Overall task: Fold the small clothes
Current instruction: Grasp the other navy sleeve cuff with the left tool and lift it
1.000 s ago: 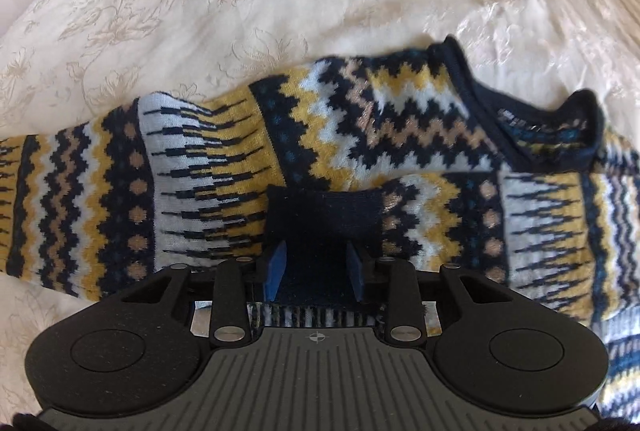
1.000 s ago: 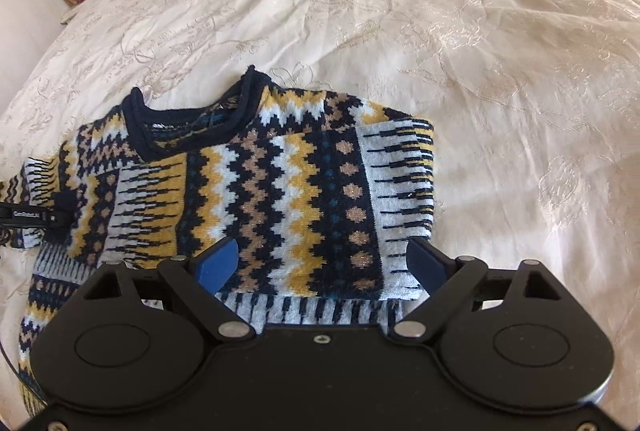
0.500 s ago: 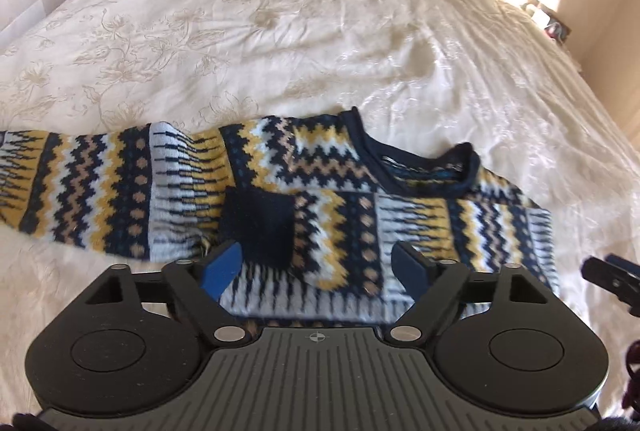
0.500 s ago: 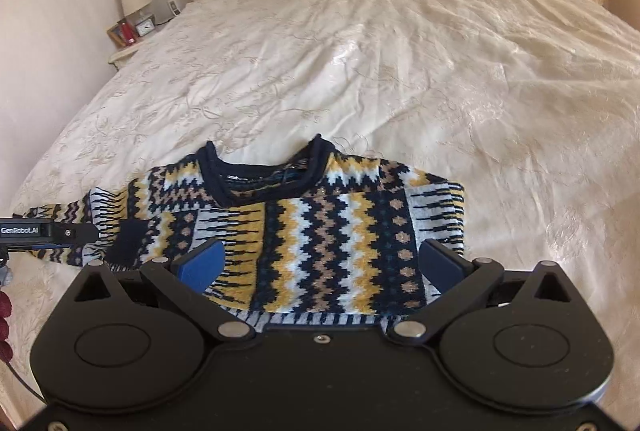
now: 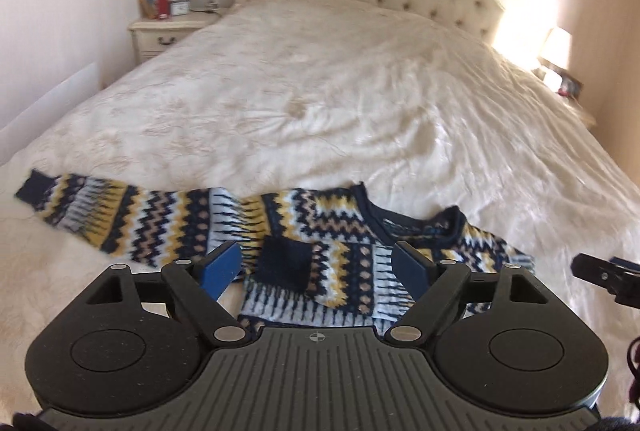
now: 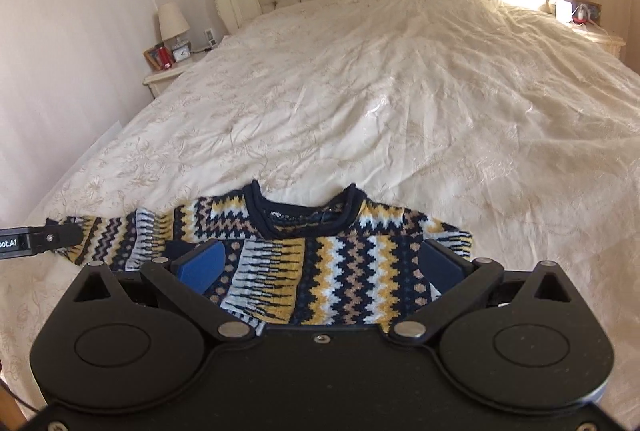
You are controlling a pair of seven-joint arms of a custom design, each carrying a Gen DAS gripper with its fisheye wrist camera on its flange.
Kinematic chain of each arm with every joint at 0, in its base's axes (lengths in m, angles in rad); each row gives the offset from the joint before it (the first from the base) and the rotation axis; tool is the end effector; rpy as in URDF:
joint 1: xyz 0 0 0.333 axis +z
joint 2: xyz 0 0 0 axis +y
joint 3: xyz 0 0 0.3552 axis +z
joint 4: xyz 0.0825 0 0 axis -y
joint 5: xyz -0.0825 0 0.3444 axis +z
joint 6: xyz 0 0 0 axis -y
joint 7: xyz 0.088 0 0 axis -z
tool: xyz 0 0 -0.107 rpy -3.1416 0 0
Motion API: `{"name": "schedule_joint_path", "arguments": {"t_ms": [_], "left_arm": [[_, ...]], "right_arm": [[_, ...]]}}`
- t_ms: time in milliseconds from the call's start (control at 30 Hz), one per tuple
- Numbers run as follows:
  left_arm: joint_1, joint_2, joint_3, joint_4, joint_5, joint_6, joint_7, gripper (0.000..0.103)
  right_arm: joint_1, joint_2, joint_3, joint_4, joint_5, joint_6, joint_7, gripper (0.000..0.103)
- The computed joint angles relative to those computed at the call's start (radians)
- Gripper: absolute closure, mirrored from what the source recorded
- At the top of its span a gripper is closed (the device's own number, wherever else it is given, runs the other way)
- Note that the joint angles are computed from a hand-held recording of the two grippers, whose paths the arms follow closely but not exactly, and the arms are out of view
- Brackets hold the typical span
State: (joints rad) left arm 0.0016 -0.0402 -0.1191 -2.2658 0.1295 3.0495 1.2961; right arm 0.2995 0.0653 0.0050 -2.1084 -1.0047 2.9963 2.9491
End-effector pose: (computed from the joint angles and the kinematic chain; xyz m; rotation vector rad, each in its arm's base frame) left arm 0.5246 -0.0730 0.5381 -1.7917 1.7362 -0.8533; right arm 0.5118 0.2241 0.5191 -1.5277 1.7449 -0.6026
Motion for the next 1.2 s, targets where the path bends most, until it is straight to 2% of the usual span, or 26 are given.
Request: {"name": "schedule_joint_path", "arguments": {"t_ms": [67, 200, 267, 333, 433, 467, 533, 633, 733, 833, 900, 1000, 1200], "left_arm": [[0.025, -0.016, -0.010, -0.006, 0.083, -0.019, -0.114, 0.021], [0.026, -0.038, 0.001, -0.022, 0.053, -0.069, -0.123, 0.021], [0.047, -0.048, -0.003, -0.031, 0.096, -0.083, -0.162, 0.021], [0.085, -0.052, -0.018, -0.032, 0.200, -0.101, -0.246, 0.021], [0.148, -0.051, -0.041, -0.017, 0.451, -0.152, -0.434, 0.021], [0.147, -0.045, -0.030, -0.012, 0.472, -0.160, -0.435, 0.021], [0.127, -0.029, 0.011, -0.012, 0.387, -0.150, -0.335, 0.021], [0.118, 0.005, 0.058, -0.002, 0.218, -0.145, -0.167, 0.021], [0.130, 0.053, 0.089, 0.034, -0.047, -0.161, 0.079, 0.022], [0.180, 0.119, 0.090, 0.112, -0.294, -0.216, 0.302, 0.022], [0.213, 0.170, 0.096, 0.173, -0.335, -0.244, 0.364, 0.022], [0.249, 0.247, 0.112, 0.257, -0.309, -0.247, 0.393, 0.022], [0.346, 0.416, 0.094, 0.487, -0.355, -0.343, 0.422, 0.022]], "right_arm": [[0.021, -0.012, 0.003, 0.017, -0.091, -0.088, 0.098, 0.001], [0.028, -0.024, 0.028, 0.029, -0.327, -0.173, 0.296, 0.001], [0.035, -0.027, 0.048, 0.035, -0.403, -0.227, 0.324, 0.001], [0.031, -0.021, 0.058, 0.040, -0.361, -0.221, 0.244, 0.001], [0.015, -0.005, 0.056, 0.034, -0.207, -0.119, 0.114, 0.001], [0.016, 0.002, 0.056, 0.034, -0.158, -0.102, 0.082, 0.001], [0.028, 0.016, 0.058, 0.037, -0.080, -0.096, 0.041, 0.001], [0.069, 0.039, 0.063, 0.069, -0.016, -0.161, 0.014, 0.001], [0.111, 0.066, 0.067, 0.119, 0.053, -0.232, -0.001, 0.001], [0.150, 0.105, 0.063, 0.176, 0.113, -0.280, 0.008, 0.001], [0.179, 0.136, 0.059, 0.226, 0.150, -0.332, 0.008, 0.001], [0.222, 0.182, 0.047, 0.298, 0.180, -0.391, 0.012, 0.001], [0.293, 0.269, 0.025, 0.435, 0.244, -0.490, -0.028, 0.001]]}}
